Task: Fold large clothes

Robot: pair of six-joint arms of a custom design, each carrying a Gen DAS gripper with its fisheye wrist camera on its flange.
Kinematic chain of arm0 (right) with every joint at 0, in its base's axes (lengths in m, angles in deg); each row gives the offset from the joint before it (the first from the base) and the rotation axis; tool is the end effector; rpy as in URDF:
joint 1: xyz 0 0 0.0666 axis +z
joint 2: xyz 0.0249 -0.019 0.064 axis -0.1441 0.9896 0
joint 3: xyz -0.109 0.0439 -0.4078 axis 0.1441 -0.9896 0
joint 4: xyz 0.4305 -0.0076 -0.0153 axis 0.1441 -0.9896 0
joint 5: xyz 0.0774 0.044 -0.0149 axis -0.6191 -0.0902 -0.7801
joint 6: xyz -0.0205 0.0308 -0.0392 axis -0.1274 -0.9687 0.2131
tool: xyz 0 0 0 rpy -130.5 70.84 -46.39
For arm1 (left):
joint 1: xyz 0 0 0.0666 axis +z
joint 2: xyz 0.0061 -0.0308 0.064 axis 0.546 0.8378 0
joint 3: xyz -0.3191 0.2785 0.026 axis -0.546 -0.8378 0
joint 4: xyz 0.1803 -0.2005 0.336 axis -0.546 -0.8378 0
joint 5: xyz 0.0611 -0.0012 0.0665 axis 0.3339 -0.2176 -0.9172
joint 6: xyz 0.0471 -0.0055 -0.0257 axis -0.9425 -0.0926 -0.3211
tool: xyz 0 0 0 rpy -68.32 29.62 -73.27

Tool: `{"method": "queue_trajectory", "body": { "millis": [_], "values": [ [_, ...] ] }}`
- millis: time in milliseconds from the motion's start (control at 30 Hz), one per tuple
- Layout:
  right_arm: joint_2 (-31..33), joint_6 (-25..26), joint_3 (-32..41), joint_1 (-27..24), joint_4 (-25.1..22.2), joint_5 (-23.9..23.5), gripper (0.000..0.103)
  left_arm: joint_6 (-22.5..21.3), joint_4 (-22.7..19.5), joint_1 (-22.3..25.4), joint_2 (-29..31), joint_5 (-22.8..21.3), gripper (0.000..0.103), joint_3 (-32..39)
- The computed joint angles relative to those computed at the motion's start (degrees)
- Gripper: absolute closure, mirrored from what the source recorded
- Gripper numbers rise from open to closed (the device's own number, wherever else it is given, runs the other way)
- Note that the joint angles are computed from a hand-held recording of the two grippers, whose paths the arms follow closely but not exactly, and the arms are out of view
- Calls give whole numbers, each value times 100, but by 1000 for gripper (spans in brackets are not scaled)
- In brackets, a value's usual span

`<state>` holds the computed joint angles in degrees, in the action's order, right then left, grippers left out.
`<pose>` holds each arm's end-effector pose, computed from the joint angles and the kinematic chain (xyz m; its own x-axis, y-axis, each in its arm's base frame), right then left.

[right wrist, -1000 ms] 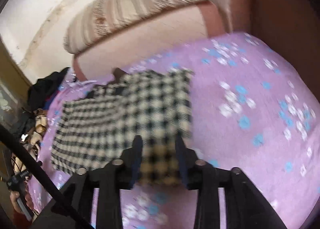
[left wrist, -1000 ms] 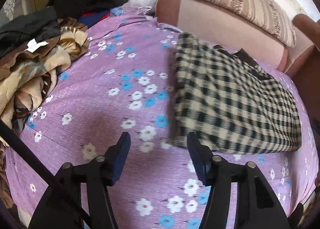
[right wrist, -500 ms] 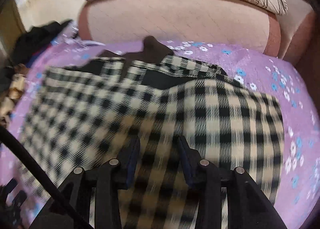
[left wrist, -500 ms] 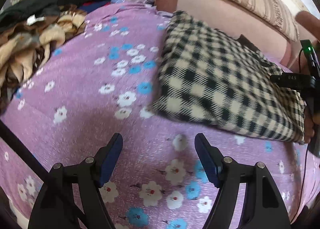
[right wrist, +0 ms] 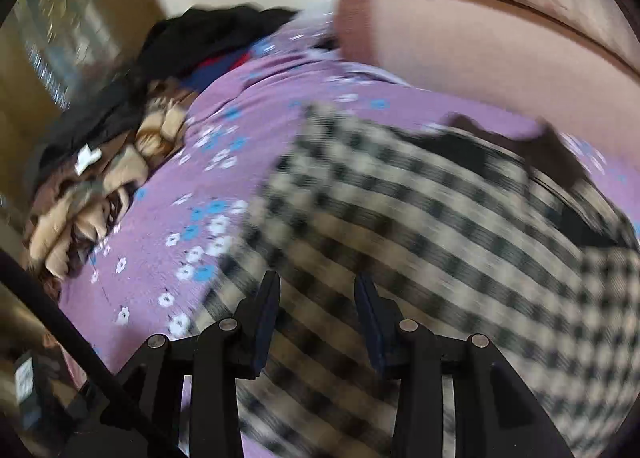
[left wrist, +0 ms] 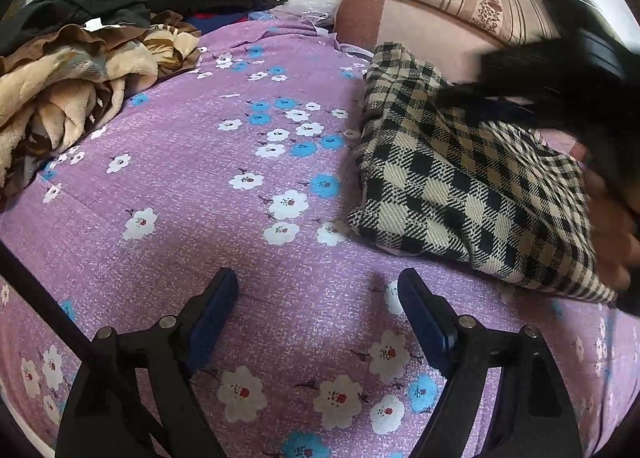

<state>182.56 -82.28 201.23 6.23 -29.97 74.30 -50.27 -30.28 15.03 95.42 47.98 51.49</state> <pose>0.6002 0.1522 0.5709 -0.7431 0.3299 -0.5822 0.2000 0.9398 0.2771 0.5462 -0.1863 0.5225 -0.6860 0.3343 -0.6462 0.5019 0.8605 -0.0877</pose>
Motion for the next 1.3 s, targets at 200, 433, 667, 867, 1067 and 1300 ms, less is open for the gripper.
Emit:
{"method": "queue_trajectory", "body": {
  "millis": [200, 433, 667, 867, 1067, 1300],
  "values": [
    [1997, -24, 2729, -82, -1449, 242, 61, -46, -22, -9, 30, 50, 14, 13],
    [2142, -354, 3284, -176, -1600, 351, 57, -266, -200, -50, 114, 27, 5, 106],
    [-73, -702, 181, 37, -717, 726, 53, -588, -324, -167, 178, -343, 0, 154],
    [-1951, -1825, -2078, 342, -507, 1121, 48, -565, -302, -178, 162, -466, 0, 154],
    [-3092, -3190, -3092, 975, -1044, 1916, 44, -393, 330, -337, -543, -1386, 0, -423],
    [-3448, -4045, -3384, 1633, -1268, 2406, 42, -645, 626, -572, -1547, -1413, 0, -862]
  ]
}}
